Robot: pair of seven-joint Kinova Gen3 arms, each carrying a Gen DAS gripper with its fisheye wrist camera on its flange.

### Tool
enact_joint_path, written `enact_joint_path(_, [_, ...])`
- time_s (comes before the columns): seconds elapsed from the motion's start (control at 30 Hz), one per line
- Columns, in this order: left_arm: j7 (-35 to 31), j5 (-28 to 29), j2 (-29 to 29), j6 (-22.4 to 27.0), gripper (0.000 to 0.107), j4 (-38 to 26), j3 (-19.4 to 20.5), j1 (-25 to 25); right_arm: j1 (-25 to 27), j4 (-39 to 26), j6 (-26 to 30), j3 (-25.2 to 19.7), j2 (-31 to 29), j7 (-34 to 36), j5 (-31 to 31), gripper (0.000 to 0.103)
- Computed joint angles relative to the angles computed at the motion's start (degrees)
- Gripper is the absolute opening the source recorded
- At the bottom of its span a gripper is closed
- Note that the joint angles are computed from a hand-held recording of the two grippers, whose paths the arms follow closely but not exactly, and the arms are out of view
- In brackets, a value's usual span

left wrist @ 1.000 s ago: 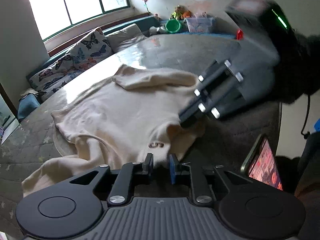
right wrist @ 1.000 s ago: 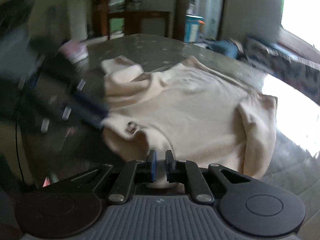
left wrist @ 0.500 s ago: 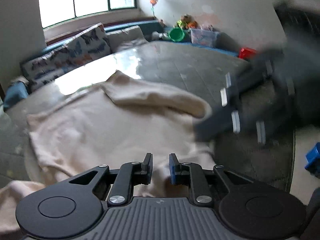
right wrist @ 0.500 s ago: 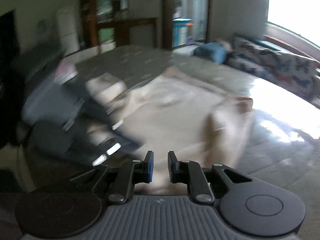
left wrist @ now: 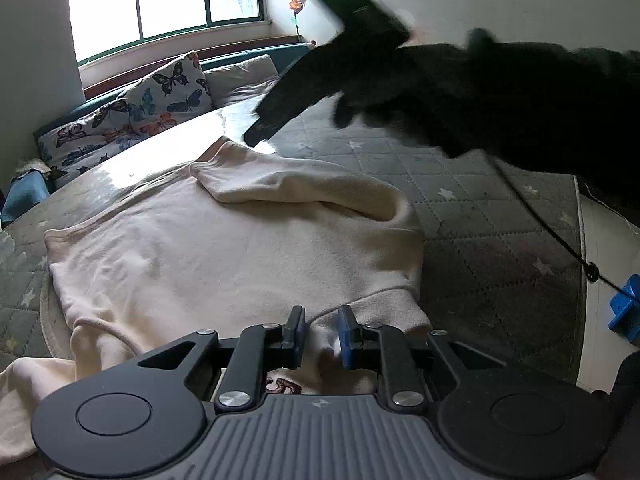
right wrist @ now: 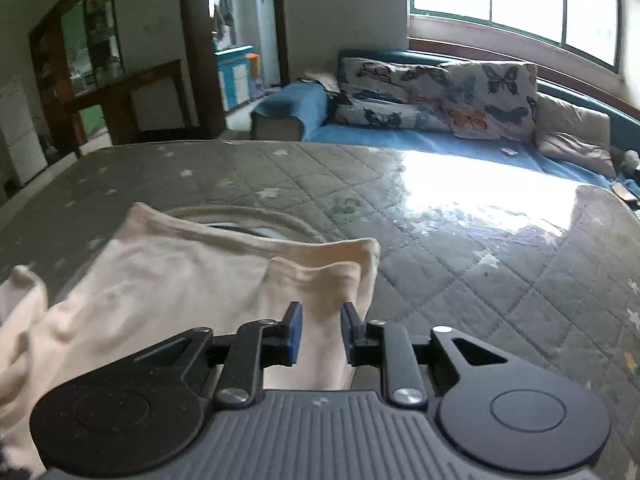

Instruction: Fold clothes

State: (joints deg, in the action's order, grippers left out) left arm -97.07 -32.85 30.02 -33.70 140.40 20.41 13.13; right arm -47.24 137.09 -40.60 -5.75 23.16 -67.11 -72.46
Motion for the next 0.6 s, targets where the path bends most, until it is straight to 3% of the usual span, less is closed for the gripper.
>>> enact_joint_path(0.37, [0.5, -1.5, 0.1, -0.3, 0.020, 0.1, 0.2, -0.9, 3.2, -3.9, 2.9, 3.0, 5.1, -1.2, 3.8, 0.022])
enact_joint_path(0.47, [0.6, -1.4, -0.1, -0.2, 0.020, 0.2, 0.2, -0.8, 1.4, -3.8, 1.3, 3.8, 4.9, 0.1, 1.6, 0.005])
enact_joint_path(0.6, [0.1, -0.5, -0.3, -0.4, 0.020, 0.3, -0.3, 0.0, -1.5, -1.0, -5.1, 2.5, 2.8, -0.3, -3.5, 0.004])
